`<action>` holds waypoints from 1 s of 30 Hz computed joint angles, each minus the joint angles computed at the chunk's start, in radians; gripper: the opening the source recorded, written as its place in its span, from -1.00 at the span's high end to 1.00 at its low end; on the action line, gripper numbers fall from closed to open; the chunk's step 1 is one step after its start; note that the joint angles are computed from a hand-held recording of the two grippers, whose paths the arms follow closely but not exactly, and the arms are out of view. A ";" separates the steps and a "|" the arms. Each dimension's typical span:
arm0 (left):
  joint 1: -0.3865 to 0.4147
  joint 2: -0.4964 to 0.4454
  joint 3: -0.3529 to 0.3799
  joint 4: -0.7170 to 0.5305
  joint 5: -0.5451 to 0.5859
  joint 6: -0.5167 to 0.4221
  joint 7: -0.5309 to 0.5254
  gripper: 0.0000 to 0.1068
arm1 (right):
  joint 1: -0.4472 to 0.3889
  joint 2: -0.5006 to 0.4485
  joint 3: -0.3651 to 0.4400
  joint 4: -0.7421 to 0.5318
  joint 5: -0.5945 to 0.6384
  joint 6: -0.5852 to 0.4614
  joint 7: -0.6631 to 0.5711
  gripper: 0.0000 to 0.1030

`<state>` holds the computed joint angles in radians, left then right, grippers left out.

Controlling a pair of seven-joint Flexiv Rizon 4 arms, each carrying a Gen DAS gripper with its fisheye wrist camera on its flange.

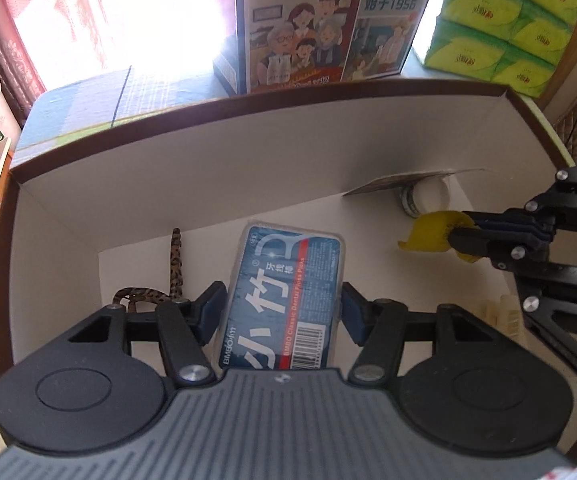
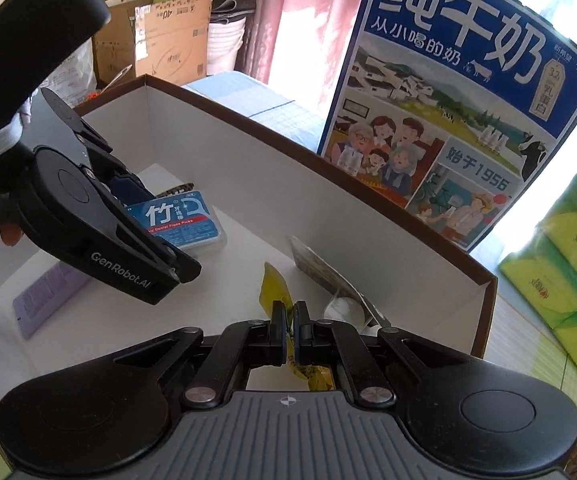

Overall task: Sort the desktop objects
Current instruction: 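Lift and carry the toothpick case and snack bag over the brown box, then open both tools to drop the case and snack bag into the box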

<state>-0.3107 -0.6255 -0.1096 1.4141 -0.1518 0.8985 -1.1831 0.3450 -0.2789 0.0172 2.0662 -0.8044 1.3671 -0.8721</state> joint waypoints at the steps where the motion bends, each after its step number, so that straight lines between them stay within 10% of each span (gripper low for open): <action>1: -0.002 -0.002 0.002 -0.002 0.003 -0.002 -0.002 -0.05 | -0.003 0.000 0.003 0.000 0.007 -0.002 -0.008 1.00; 19: 0.013 0.047 -0.005 0.050 -0.004 0.064 0.044 -0.23 | -0.005 0.007 -0.041 0.013 -0.130 0.014 0.130 0.93; 20: 0.018 0.055 -0.008 0.059 -0.011 0.069 0.048 -0.28 | -0.016 0.010 -0.022 0.014 -0.103 0.013 0.110 0.84; 22: 0.027 0.073 -0.016 0.085 -0.024 0.088 0.059 -0.31 | -0.009 0.026 -0.042 0.032 -0.160 0.035 0.151 -0.14; 24: 0.032 0.090 -0.018 0.106 -0.030 0.100 0.069 -0.37 | -0.004 0.051 -0.101 0.058 -0.358 0.096 0.305 -0.54; 30: 0.047 0.160 -0.028 0.196 -0.056 0.150 0.106 -0.54 | -0.069 0.094 -0.031 0.092 -0.401 0.113 0.376 -0.87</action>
<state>-0.2638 -0.4659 -0.1381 1.6098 -0.2077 1.0480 -1.0773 0.2762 -0.1851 -0.0136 2.1581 -1.2055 1.4796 -0.4959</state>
